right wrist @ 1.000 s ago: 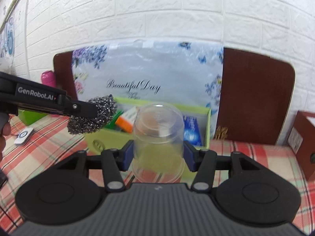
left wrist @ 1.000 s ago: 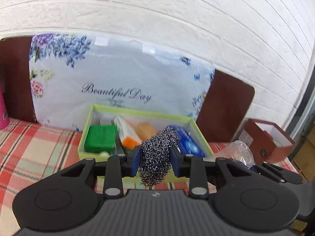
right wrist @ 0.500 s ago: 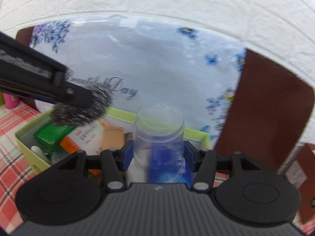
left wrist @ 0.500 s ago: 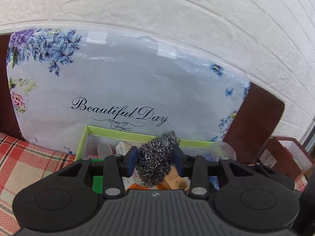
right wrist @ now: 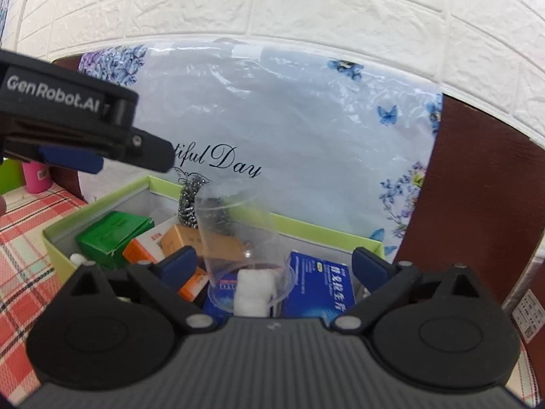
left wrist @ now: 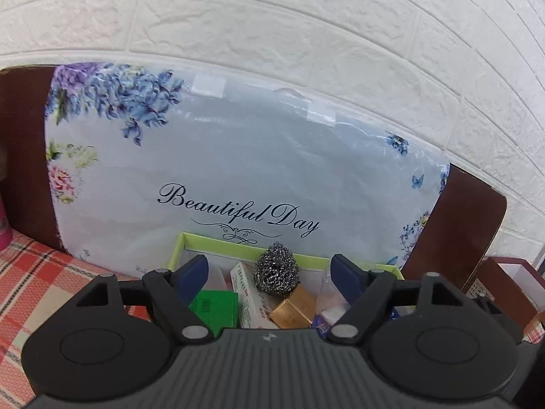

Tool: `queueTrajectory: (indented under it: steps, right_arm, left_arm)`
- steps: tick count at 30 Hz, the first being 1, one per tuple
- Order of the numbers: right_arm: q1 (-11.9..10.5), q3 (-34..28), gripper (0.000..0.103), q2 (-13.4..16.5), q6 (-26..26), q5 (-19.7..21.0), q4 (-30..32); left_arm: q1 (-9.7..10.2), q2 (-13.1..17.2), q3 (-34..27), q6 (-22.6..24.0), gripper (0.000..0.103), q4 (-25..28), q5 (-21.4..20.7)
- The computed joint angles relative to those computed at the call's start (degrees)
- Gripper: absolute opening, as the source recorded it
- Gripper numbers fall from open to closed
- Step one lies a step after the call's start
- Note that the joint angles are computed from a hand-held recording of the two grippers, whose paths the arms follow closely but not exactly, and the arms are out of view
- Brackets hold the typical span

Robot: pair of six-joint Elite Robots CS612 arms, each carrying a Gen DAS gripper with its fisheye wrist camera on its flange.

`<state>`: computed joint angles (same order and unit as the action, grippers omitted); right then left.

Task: Organize objects

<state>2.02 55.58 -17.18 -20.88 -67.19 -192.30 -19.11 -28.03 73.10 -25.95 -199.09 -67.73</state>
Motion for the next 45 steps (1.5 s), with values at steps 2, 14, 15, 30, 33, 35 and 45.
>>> queueTrajectory:
  steps: [2, 14, 15, 30, 33, 35, 45]
  right_arm:
    - [-0.41, 2.24, 0.103, -0.85, 0.74, 0.61, -1.8]
    - [-3.65, 22.28, 0.103, -9.76, 6.64, 3.82, -9.06]
    - [-3.76, 23.73, 0.103, -10.44, 6.43, 3.32, -9.28]
    - [-5.44, 37.81, 0.103, -16.1, 6.15, 0.94, -15.63]
    - [-5.48, 39.17, 0.103, -16.58, 6.72, -0.51, -17.27]
    - [-5.56, 39.95, 0.103, -16.92, 7.18, -0.97, -17.89]
    - [-5.64, 41.34, 0.103, -17.59, 7.51, -1.3, -18.42]
  left_arm:
    - [-0.49, -0.73, 1.66, -0.01, 0.086, -1.04, 1.39]
    - [-4.38, -7.67, 16.0, -5.34, 0.103, 0.89, 4.38]
    - [-4.97, -8.01, 17.02, -5.66, 0.103, 1.17, 5.9]
    - [-10.42, -10.91, 25.59, -3.57, 0.103, 3.57, 17.43]
    - [-10.77, -11.38, 26.62, -4.07, 0.103, 3.88, 17.35]
    - [-11.07, -11.61, 27.26, -4.22, 0.103, 3.85, 17.54]
    - [-11.3, -12.26, 28.17, -5.03, 0.103, 5.16, 17.45]
